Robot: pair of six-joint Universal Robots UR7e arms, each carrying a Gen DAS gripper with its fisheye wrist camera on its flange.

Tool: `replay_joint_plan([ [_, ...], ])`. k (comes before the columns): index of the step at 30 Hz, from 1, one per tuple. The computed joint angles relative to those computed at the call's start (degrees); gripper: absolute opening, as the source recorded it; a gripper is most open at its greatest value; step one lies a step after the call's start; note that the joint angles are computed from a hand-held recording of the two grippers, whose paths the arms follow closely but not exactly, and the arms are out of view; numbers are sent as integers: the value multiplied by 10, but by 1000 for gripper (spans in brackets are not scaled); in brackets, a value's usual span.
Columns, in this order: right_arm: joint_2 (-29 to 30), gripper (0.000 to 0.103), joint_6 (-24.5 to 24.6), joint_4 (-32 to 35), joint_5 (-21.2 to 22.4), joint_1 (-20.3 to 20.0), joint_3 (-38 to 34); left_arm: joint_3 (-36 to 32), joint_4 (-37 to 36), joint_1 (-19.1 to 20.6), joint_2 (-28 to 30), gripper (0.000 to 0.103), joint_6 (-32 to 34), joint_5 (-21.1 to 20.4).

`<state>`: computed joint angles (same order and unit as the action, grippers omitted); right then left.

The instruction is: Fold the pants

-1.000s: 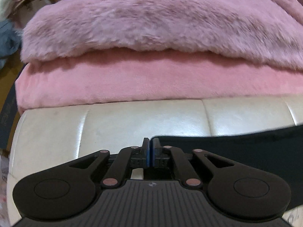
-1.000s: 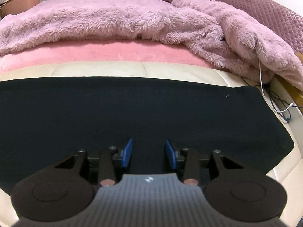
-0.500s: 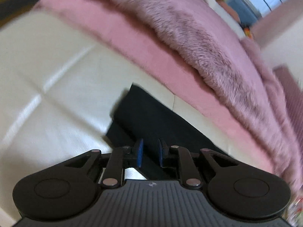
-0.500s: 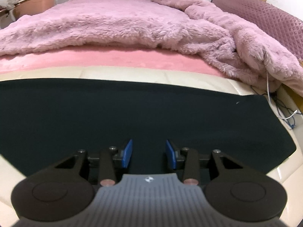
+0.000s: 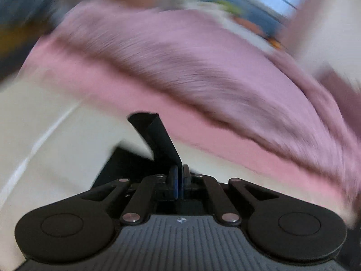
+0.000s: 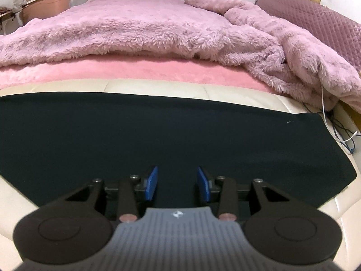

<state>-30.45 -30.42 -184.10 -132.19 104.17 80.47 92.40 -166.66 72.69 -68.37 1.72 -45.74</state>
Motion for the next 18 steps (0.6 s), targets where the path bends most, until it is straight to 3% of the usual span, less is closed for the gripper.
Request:
replay_joint_plan([
  [2,2,35,2,0,4,-2,-2,-13,14,-24,19,2,88,-2],
  [5,2,35,9,1,13,-4,-2,-30,61,-46,51,2,157,-9],
  [8,2,35,9,2,22,-5,-1,-41,127,-53,81,2,171,-2],
  [11,1,35,15,7,30,-7,1,-51,206,-50,94,6,142,-12],
  [14,-3,36,17,6,38,-9,7,-36,251,-48,71,17,123,-45],
  [18,-6,37,19,3,47,-11,11,-63,257,-43,67,45,149,-83],
])
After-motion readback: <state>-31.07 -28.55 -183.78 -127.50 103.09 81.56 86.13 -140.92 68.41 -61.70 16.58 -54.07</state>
